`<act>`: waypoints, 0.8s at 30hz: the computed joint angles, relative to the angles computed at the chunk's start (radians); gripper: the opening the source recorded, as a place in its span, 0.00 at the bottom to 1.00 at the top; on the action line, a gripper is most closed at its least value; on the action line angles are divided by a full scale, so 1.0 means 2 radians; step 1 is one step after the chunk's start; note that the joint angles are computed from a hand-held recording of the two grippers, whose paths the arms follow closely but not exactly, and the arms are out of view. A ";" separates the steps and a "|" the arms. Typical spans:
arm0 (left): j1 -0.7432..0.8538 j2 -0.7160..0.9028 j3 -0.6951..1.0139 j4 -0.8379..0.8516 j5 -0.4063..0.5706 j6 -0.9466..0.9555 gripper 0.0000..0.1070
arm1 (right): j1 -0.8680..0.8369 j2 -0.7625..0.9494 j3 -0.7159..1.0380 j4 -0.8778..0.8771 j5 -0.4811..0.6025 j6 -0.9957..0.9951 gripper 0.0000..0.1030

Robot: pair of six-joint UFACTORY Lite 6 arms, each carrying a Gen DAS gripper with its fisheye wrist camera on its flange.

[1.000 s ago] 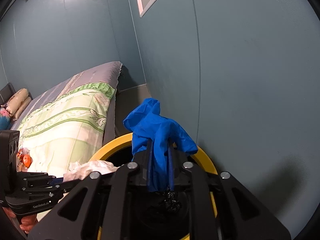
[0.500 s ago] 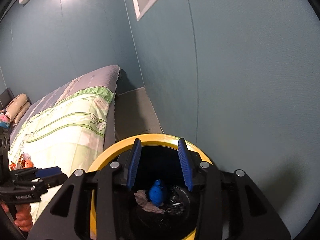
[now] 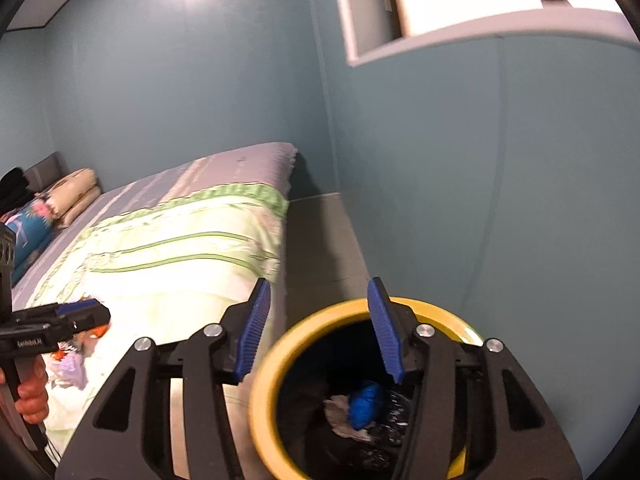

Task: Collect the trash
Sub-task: 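Move both tools back over the remaining trash on the bed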

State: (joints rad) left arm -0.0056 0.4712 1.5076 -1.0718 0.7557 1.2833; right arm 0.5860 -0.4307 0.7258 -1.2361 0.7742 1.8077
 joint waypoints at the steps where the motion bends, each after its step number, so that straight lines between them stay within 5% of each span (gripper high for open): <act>1: 0.012 -0.001 0.003 -0.001 0.004 0.004 0.64 | 0.008 0.013 0.013 -0.004 0.000 0.002 0.50; 13: 0.201 -0.011 0.039 0.004 0.041 0.055 0.77 | 0.109 0.220 0.233 -0.033 -0.007 -0.015 0.64; 24: 0.331 0.087 0.158 0.038 0.079 0.040 0.78 | 0.156 0.380 0.416 0.004 -0.040 -0.091 0.69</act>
State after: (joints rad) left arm 0.6570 0.6448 1.8244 -0.9950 0.9130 1.3631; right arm 0.8986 0.3302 1.5577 -1.2283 0.6952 1.6250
